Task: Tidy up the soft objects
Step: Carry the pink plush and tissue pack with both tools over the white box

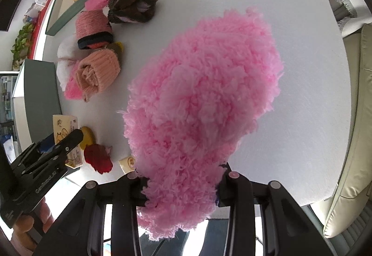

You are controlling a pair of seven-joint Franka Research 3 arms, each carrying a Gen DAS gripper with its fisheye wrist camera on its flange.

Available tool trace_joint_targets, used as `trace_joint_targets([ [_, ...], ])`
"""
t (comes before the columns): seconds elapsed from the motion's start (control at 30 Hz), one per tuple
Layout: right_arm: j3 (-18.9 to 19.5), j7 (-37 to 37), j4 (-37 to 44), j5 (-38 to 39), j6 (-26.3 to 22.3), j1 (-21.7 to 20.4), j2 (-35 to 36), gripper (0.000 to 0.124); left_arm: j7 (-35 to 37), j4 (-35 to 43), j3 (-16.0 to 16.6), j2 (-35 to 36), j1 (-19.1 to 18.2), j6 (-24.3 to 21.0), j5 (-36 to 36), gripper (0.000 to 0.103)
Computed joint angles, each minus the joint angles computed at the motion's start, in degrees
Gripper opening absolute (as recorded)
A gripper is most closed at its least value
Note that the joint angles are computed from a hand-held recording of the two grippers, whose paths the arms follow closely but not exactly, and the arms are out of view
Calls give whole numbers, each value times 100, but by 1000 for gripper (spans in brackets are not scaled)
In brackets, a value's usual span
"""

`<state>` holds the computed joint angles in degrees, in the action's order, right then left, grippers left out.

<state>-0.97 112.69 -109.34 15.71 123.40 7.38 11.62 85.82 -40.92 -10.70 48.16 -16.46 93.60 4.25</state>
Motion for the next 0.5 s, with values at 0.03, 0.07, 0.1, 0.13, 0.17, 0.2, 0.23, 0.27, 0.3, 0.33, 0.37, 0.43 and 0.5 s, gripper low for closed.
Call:
trace_joint_targets([
  [0.03,0,21,-18,-28,5,12,-23,40,23,-138,-14,-76,19,73,-10,55],
  [0.07,14,112,42,-71,-36,50,-29,40,84,-76,-27,-42,45,61,-25,55],
  [0.1,31,195,207,-104,-44,87,111,40,134,-203,-45,-131,72,113,-46,55],
  [0.13,31,226,197,-119,-53,101,87,40,169,-530,-61,-268,109,310,-58,55],
  [0.17,36,261,195,-129,-53,118,77,40,205,-657,-79,-343,134,392,-74,55],
  [0.2,36,292,181,-145,-56,130,52,40,252,-726,-102,-397,159,427,-97,55],
  [0.23,41,328,264,-173,-37,149,146,40,287,-711,-114,-389,162,440,-107,55],
  [0.27,41,370,322,-222,-69,172,160,40,328,-805,-130,-449,182,498,-127,55],
  [0.3,45,411,368,-275,-62,200,191,40,353,-1084,-148,-587,213,668,-151,55],
  [0.33,51,451,447,-312,-54,226,265,40,395,-1274,-173,-697,246,790,-181,55],
  [0.37,51,465,455,-342,-74,241,247,40,437,-1599,-196,-874,296,960,-210,55],
  [0.43,51,510,469,-418,-109,275,206,40,524,-1809,-222,-1026,342,1113,-236,55],
  [0.5,63,567,535,-504,-131,323,218,40,621,-1989,-251,-1143,395,1278,-282,55],
])
